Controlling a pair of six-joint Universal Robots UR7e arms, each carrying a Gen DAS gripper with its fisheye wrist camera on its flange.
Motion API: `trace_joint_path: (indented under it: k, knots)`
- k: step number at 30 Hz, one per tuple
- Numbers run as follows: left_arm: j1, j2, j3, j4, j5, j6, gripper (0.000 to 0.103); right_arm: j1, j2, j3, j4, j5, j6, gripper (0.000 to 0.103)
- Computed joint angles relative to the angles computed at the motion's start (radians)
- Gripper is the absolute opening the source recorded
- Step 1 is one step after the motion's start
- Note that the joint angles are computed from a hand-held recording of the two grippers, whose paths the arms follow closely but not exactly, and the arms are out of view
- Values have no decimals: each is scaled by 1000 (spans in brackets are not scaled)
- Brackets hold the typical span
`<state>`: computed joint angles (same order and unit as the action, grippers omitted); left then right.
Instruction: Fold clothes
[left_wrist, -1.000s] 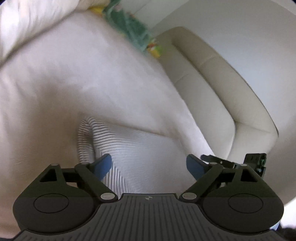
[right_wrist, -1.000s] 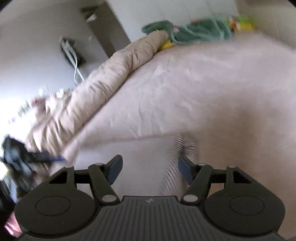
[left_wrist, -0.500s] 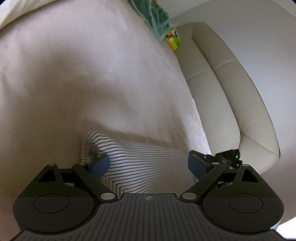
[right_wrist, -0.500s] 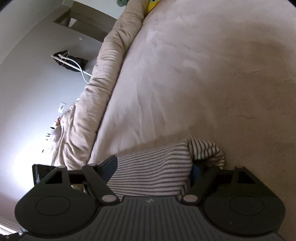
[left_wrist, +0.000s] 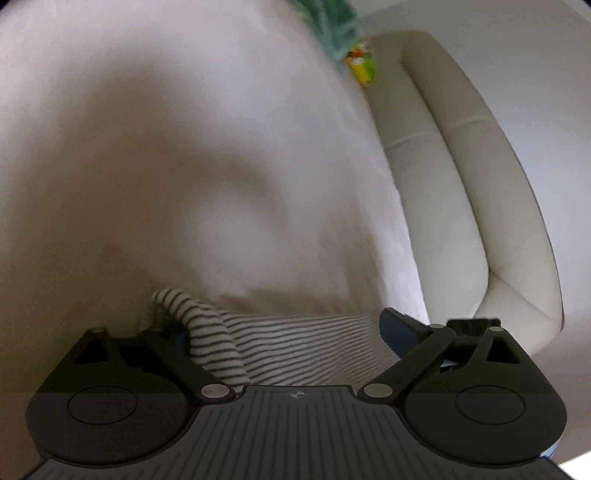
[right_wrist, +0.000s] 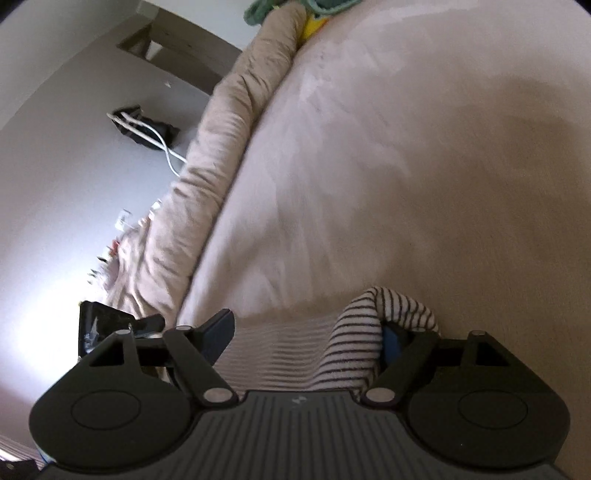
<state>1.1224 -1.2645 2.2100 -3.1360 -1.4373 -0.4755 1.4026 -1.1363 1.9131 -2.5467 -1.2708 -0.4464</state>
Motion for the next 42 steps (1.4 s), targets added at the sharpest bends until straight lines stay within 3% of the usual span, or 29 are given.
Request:
trace_joint_path:
  k: [3, 6, 8, 11, 12, 14, 17, 18, 21, 23, 25, 29, 31, 33, 35, 39, 42]
  knots:
    - [-27, 1, -15, -74, 17, 72, 98, 21, 18, -25, -46, 82, -16, 81]
    - [-52, 25, -30, -189, 63, 180, 98, 52, 44, -31, -180, 139, -51, 81]
    - [-62, 37, -49, -183, 138, 233, 98, 84, 69, -44, -260, 38, -58, 81]
    - [-66, 31, -50, -88, 272, 219, 98, 121, 98, -52, -342, -169, -46, 81]
    - [-64, 21, -36, -76, 282, 204, 98, 120, 95, -37, -362, -213, -53, 81]
    - [-54, -19, 20, -88, 247, 162, 98, 99, 56, 27, -413, -225, -112, 81]
    - [-38, -77, 100, -106, 193, 101, 94, 78, 4, 111, -471, -233, -198, 65]
    - [-42, -88, 121, -114, 190, 96, 85, 80, -1, 128, -493, -237, -219, 63]
    - [-80, -75, 153, -143, 239, 127, 81, 91, -4, 167, -555, -258, -269, 63]
    - [-103, -50, 150, -126, 292, 147, 80, 110, 26, 158, -573, -303, -255, 63]
    - [-124, -30, 149, -135, 318, 162, 72, 125, 52, 150, -577, -327, -235, 59]
    - [-168, -31, 183, -302, 266, 213, 72, 127, 5, 209, -600, -212, -294, 56]
    - [-184, -54, 202, -318, 273, 228, 80, 126, -14, 216, -577, -218, -260, 57]
    - [-176, -34, 185, -277, 287, 203, 86, 124, 0, 198, -556, -289, -190, 57]
    - [-156, -14, 175, -221, 302, 142, 87, 104, 12, 192, -539, -310, -128, 58]
    - [-110, 11, 171, -255, 225, 101, 79, 67, -12, 240, -573, -197, -123, 47]
    - [-104, 8, 183, -361, 164, 140, 74, 67, -45, 247, -531, -148, -112, 47]
